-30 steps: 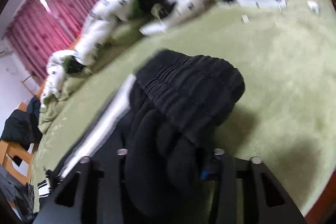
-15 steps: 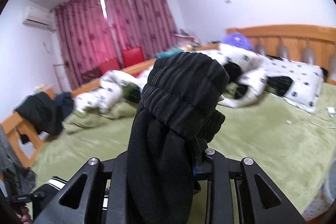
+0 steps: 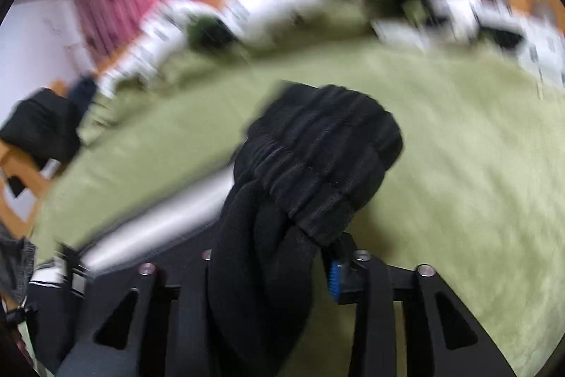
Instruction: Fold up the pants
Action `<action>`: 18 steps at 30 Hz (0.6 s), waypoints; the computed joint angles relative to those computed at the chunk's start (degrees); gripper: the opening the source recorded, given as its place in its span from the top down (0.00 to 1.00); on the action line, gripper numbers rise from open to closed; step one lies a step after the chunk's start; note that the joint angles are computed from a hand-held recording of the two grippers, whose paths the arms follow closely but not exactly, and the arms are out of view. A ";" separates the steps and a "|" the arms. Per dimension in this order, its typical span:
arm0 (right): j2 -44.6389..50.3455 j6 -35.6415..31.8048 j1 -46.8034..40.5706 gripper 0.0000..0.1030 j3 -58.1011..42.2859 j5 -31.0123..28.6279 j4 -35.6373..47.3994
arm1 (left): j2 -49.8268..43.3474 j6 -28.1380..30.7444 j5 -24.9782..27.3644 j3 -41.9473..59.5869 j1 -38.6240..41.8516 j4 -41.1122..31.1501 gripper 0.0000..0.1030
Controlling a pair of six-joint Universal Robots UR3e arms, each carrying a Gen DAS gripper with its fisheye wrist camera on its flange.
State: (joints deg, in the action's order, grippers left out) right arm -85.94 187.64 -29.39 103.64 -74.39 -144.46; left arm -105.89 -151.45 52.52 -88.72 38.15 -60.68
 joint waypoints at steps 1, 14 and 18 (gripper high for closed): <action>-1.20 -1.14 -3.82 0.55 2.05 5.41 2.01 | 1.85 -0.21 0.60 -1.65 0.57 1.23 0.51; -2.68 1.66 -6.47 0.46 3.57 5.27 -1.58 | -6.72 -7.84 11.43 4.16 -11.53 11.18 0.30; -1.69 1.07 -2.64 0.44 1.09 -1.66 -0.89 | -3.60 -7.24 5.45 2.23 -6.72 5.13 0.32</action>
State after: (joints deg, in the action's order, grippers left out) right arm -87.63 188.70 -32.03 104.73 -76.06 -145.35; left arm -109.49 -158.69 57.97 -86.49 31.43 -55.55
